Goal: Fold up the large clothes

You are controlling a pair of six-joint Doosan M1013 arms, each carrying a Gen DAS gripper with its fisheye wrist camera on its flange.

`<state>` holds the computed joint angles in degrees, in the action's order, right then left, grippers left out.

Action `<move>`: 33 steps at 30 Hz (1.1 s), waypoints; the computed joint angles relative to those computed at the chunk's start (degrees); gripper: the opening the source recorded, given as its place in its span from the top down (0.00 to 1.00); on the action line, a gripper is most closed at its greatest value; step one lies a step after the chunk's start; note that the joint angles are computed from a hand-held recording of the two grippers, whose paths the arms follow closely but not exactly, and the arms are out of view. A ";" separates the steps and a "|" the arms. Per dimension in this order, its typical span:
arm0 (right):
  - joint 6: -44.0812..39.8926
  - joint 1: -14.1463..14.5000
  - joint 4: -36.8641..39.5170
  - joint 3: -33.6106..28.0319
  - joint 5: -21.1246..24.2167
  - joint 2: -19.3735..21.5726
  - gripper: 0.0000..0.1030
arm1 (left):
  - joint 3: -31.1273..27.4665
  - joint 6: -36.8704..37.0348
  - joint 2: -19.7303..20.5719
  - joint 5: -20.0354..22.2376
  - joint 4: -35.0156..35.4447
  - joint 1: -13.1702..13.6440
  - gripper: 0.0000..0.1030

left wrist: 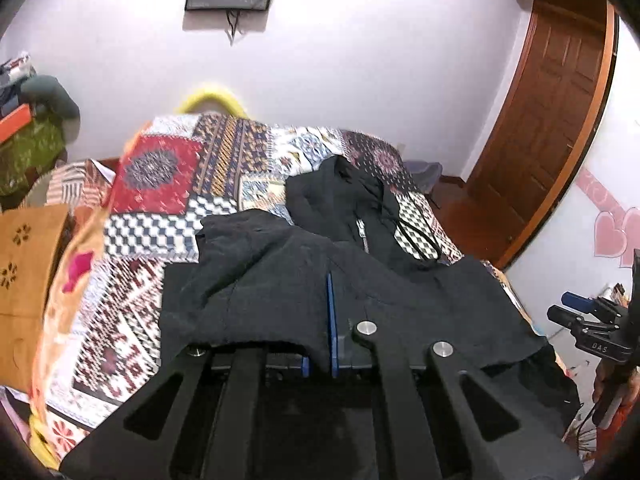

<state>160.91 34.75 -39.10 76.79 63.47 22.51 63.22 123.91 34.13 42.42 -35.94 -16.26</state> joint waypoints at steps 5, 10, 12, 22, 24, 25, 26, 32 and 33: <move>-3.03 -1.23 5.64 0.11 -1.60 1.25 0.44 | -0.27 -4.99 1.47 2.55 5.38 0.74 0.94; -7.39 -2.94 14.20 0.69 -3.15 2.68 0.44 | 0.26 -9.54 3.28 7.60 14.14 0.49 0.87; -6.68 -3.00 14.63 0.99 -2.92 2.65 0.44 | 1.60 -9.34 3.12 7.77 14.96 0.63 0.80; -7.26 -2.72 13.81 0.59 -2.37 1.77 0.44 | 4.80 -13.22 1.96 6.45 22.94 1.46 0.45; -7.23 -2.52 12.56 0.35 -2.38 1.60 0.44 | 4.55 -12.87 1.47 5.99 24.84 1.47 0.45; -7.11 -2.38 11.73 0.23 -2.46 1.52 0.44 | 4.67 -13.23 1.10 4.91 26.30 1.28 0.45; -6.95 -2.23 10.62 0.07 -2.52 1.41 0.44 | 4.78 -13.68 0.73 3.79 27.53 1.14 0.45; -3.74 -1.24 0.83 -2.07 -1.72 1.40 0.44 | 3.28 -12.28 -0.89 -1.91 23.71 1.37 0.42; -3.44 -1.32 -0.17 -2.35 -2.45 1.27 0.44 | 2.80 -11.86 -0.95 -2.53 23.13 1.23 0.41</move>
